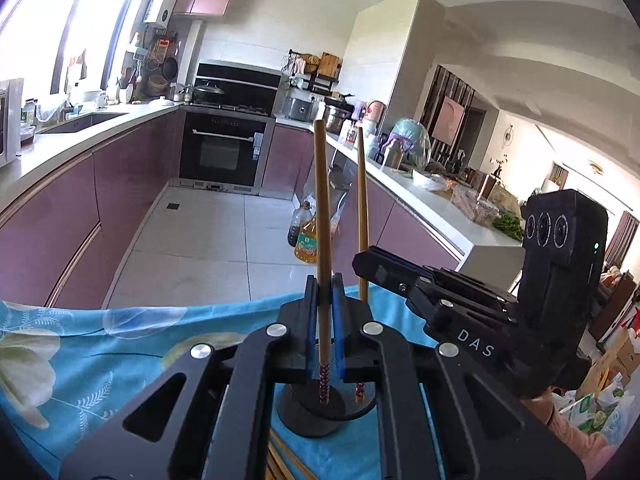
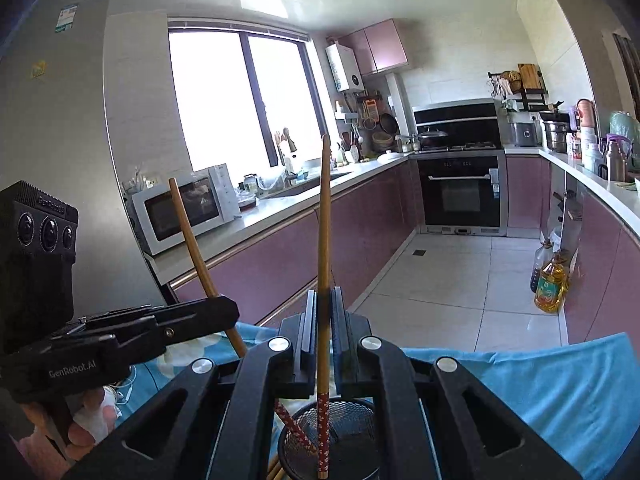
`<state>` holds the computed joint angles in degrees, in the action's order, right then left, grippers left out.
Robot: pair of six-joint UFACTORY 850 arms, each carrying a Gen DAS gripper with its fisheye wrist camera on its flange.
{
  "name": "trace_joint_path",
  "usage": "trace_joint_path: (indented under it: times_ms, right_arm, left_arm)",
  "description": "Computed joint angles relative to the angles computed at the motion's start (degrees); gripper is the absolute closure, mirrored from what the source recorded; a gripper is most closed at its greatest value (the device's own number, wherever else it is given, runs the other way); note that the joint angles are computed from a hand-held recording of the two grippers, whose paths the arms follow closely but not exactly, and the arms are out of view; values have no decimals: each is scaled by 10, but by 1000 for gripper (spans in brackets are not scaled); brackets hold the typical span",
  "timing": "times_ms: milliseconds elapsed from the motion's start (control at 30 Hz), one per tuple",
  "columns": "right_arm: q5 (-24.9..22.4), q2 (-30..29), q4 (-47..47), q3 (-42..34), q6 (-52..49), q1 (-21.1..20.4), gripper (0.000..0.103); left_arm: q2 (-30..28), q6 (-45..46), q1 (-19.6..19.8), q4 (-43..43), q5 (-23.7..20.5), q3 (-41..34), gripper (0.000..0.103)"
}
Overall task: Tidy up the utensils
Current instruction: 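Lower the chopstick into the mesh cup and open the right gripper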
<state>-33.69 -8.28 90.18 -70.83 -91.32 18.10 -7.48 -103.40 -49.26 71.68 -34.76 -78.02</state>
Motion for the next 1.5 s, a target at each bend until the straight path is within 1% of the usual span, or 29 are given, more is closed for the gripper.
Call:
trace_joint_path:
  times_ms: [133, 233, 333, 467, 600, 867, 967, 1033, 1067, 1133, 1200, 1300, 1333, 1400, 1500]
  right_arm:
    - [12, -12, -72, -3, 55, 6, 97]
    - [19, -20, -140, -10, 112, 12, 97]
    - [23, -31, -201, -22, 171, 14, 97]
    - [22, -36, -228, -27, 205, 16, 97]
    - [22, -34, -244, -30, 225, 20, 97]
    - [-1, -21, -283, -35, 253, 14, 97]
    - [-14, -25, -319, -48, 287, 13, 97]
    - [-14, -27, -334, -54, 303, 15, 97]
    - [-15, -27, -337, -54, 306, 15, 97]
    - [-21, -30, -335, -57, 308, 13, 97]
    - [-19, -33, -337, -59, 312, 13, 94]
    - [3, -34, -330, -56, 314, 17, 91]
    - [16, -31, -323, -51, 311, 18, 82]
    - [45, -24, -309, -39, 300, 19, 71]
    - [61, -9, -265, -19, 263, 14, 66]
  left_arm:
    - [-22, 61, 10, -64, 19, -3, 95]
    - [-39, 96, 20, -97, 34, -8, 95]
    - [-48, 111, 26, -109, 44, -6, 95]
    - [-64, 115, 33, -112, 43, -15, 95]
    - [-76, 127, 34, -119, 29, -26, 95]
    - [-69, 104, 31, -96, 24, -12, 95]
    - [-60, 89, 26, -81, 17, 2, 88]
    - [-55, 76, 22, -69, 6, 9, 80]
    - [-53, 72, 19, -65, 1, 12, 79]
    - [-46, 59, 16, -57, -6, 22, 73]
    - [-39, 50, 13, -52, -12, 32, 72]
    - [-29, 38, 10, -48, -17, 46, 70]
    - [-25, 34, 8, -47, -21, 51, 67]
    - [-20, 27, 1, -42, -39, 59, 62]
    - [-6, 17, -9, -42, -53, 82, 58]
